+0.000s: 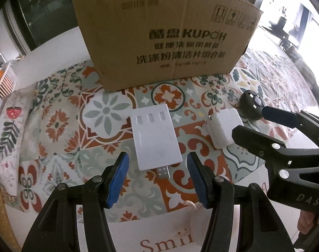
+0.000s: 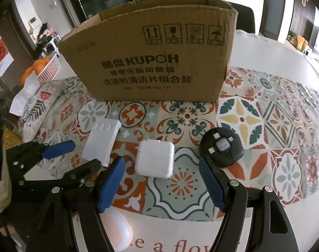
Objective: Organize rigid objects
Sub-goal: 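Grasp the white rectangular charger with the left gripper while the right gripper grasps the white square adapter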
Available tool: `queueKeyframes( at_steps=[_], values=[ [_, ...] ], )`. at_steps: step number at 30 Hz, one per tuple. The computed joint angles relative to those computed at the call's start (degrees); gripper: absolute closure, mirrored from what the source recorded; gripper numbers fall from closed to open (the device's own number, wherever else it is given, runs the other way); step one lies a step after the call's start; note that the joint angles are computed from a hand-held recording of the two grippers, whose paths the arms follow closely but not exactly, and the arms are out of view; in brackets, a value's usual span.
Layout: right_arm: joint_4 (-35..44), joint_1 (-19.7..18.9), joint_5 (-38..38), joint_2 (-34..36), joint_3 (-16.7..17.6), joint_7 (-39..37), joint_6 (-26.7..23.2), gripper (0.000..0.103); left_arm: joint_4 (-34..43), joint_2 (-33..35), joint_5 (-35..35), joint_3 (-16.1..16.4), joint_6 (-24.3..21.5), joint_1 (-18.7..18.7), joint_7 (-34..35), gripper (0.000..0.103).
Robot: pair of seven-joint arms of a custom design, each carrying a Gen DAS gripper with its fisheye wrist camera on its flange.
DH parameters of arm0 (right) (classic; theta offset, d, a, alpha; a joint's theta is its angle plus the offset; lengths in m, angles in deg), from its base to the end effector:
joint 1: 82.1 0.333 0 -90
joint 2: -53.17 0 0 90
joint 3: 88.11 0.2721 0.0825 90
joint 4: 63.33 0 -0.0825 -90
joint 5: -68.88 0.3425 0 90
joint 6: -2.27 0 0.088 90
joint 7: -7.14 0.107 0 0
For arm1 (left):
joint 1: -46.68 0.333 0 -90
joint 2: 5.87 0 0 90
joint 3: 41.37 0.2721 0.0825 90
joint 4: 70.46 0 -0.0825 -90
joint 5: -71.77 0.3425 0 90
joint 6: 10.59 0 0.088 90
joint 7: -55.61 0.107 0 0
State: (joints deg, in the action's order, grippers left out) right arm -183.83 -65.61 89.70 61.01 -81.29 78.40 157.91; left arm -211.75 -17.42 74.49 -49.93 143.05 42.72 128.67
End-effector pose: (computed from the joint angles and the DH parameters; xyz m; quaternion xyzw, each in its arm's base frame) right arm 0.5240 0.2102 0.3873 -0.8135 0.5201 -0.0696 0.2508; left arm 0.4549 -0.1031 0.3973 -0.7039 0.6792 -0.1626 0.1292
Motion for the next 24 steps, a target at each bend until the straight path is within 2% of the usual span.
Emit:
queueKeyframes(
  at_steps=[13, 24],
  values=[
    [4.20, -0.41, 0.09, 3.84, 0.51, 1.75, -3.13, 0.029, 2.04, 3.93, -5.03, 0.80, 1.49, -0.42, 1.98, 0.049],
    [7.60, -0.48, 0.30, 6.75, 0.68, 3.80, -6.19, 0.031, 5.67, 8.13, -0.69, -0.04, 0.90, 0.06, -2.67, 0.050]
  ],
)
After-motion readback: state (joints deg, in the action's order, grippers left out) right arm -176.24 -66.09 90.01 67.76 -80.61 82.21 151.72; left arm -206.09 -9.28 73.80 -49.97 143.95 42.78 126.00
